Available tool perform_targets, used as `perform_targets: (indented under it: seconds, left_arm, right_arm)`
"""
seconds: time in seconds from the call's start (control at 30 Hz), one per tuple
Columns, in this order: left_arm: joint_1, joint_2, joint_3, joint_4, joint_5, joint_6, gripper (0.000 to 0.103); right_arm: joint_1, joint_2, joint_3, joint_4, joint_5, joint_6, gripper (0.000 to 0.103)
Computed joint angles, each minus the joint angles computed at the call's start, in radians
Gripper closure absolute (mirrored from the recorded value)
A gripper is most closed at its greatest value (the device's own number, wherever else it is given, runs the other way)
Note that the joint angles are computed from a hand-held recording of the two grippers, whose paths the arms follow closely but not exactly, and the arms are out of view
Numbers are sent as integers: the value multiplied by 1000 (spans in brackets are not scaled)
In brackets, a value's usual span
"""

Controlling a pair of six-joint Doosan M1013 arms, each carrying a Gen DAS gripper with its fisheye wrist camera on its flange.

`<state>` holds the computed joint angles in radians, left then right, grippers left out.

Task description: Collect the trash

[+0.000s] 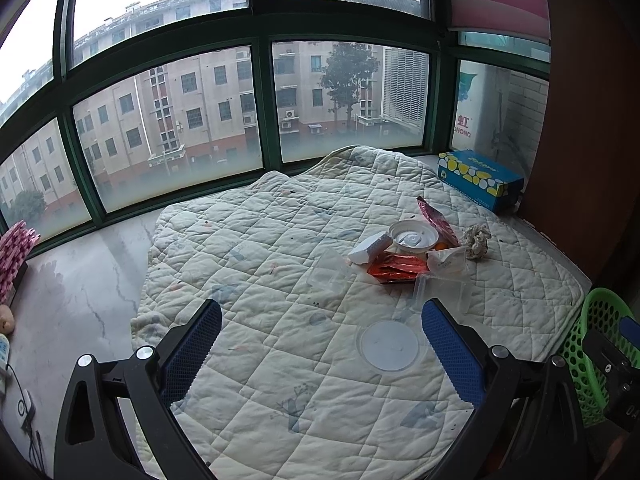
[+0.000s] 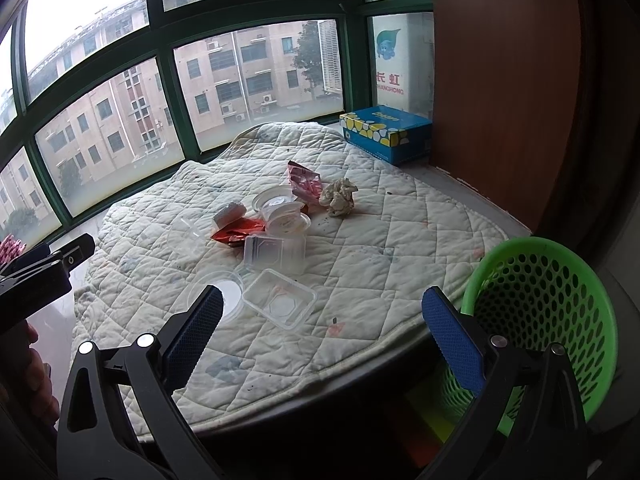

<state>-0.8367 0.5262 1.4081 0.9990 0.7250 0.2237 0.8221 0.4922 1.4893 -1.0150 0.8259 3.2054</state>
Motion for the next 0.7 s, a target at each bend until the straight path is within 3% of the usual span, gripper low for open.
perform_targets:
  seconds: [0.7]
  left_arm:
    - [1,5,-9,-20,-2,14,6]
  right_arm:
    - [0,2,3,-6,-2,15,5]
